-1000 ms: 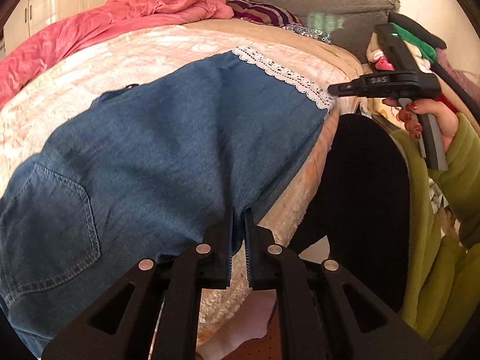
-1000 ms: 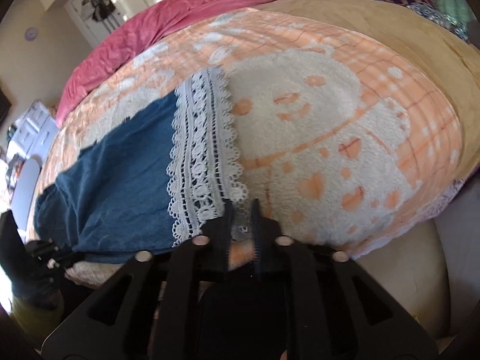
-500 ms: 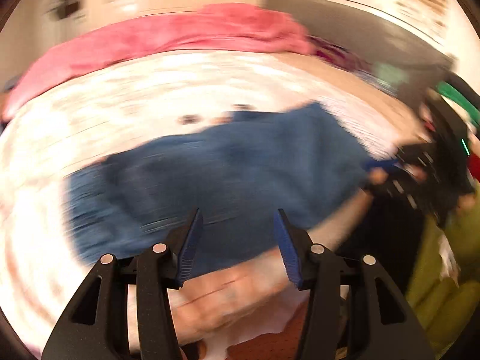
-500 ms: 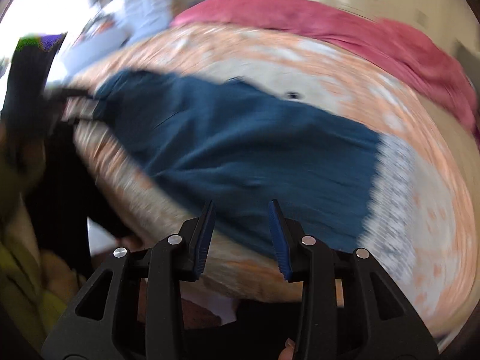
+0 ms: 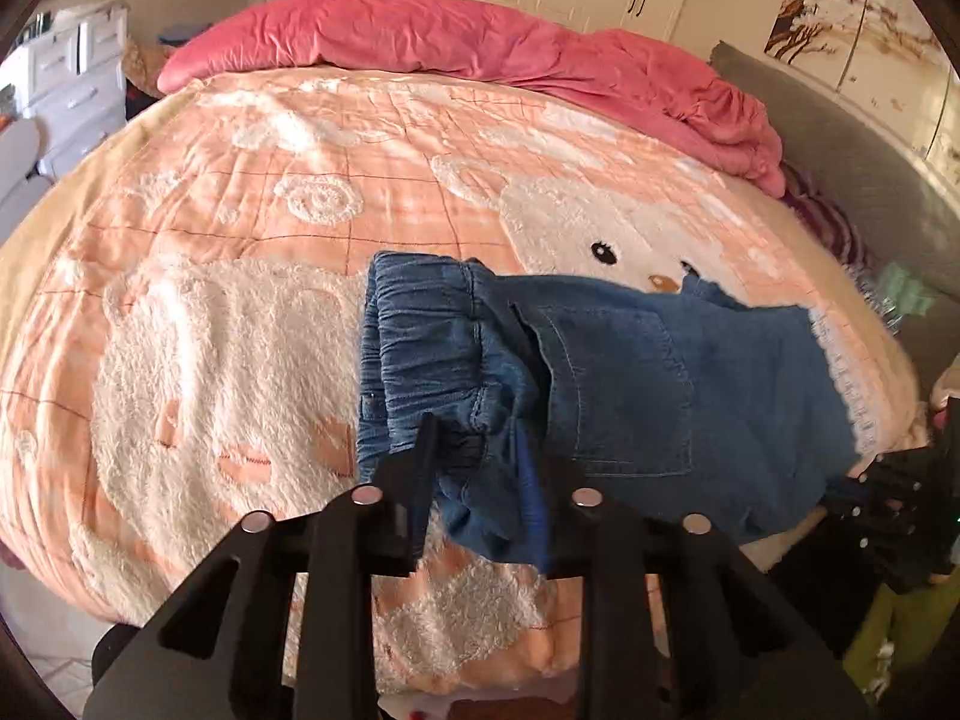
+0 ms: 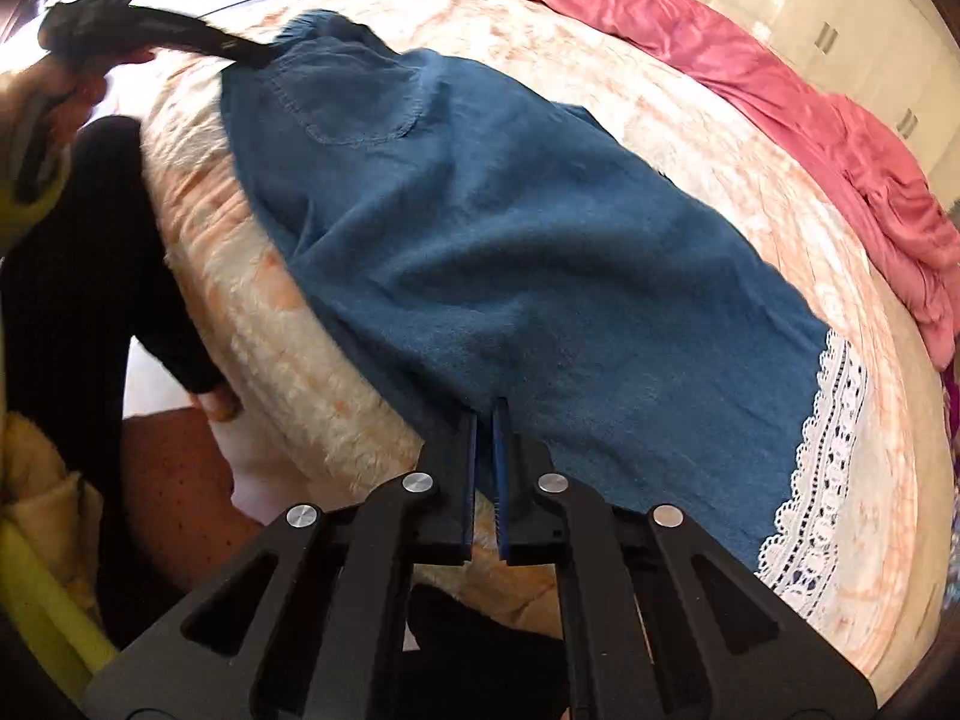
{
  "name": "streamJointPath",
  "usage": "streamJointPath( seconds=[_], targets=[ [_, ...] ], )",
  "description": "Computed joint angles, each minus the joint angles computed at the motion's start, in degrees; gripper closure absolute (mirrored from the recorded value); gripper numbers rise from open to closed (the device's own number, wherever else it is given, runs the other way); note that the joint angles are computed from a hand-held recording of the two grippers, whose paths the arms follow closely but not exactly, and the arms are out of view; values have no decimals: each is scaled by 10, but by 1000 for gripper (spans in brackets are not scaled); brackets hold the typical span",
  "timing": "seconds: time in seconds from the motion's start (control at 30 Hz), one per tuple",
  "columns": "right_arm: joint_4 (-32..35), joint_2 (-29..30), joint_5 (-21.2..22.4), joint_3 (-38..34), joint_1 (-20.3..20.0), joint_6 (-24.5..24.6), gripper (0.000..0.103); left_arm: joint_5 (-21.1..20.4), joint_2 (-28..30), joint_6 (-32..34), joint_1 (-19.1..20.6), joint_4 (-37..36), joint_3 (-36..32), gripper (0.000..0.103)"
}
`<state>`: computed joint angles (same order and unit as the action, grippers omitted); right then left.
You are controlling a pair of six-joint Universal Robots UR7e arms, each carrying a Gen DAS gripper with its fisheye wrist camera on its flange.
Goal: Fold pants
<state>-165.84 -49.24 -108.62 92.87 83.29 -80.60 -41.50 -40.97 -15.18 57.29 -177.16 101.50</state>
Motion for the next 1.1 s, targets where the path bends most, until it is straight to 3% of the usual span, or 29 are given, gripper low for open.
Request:
streamJointPath(
  seconds=[0.1,0.2,0.23,0.27,0.3,0.37,0.5,0.6,0.67,0.73,0.87,0.97,1.1],
  targets=[
    [32,-13,2,-1,-2,2,102,11,-13,3,-1,-4,17,83],
    [35,0,-26,-5,-4,-2,98,2,-17,-3,7,27,19,80],
    [44,4,-31,-10,-4,8,93,7,-14,1,6,26,19,79],
    [66,4,-30,-17,-5,24,85,7,-14,2,4,12,24,71],
    [99,-2,-19,-24,-6,43,81,7,-19,1,3,8,29,60],
    [137,-17,6,-28,-7,62,70,35,-27,-14,-4,12,37,51],
    [190,-43,81,-54,-10,107,63,89,-41,5,-32,-14,49,47],
    [200,-28,124,-109,-7,173,57,55,-26,68,-39,-43,20,41],
    [201,0,130,-157,0,223,57,22,-7,83,-38,-17,-12,41],
    [224,28,134,-206,7,248,57,-40,24,111,-33,9,-56,41],
    [301,91,124,-308,30,255,57,-91,85,110,-16,101,-129,43],
    [373,145,97,-395,47,249,57,-104,105,90,-3,152,-143,43],
    [471,221,60,-512,62,246,57,-70,121,126,-8,137,-136,43]
  ],
)
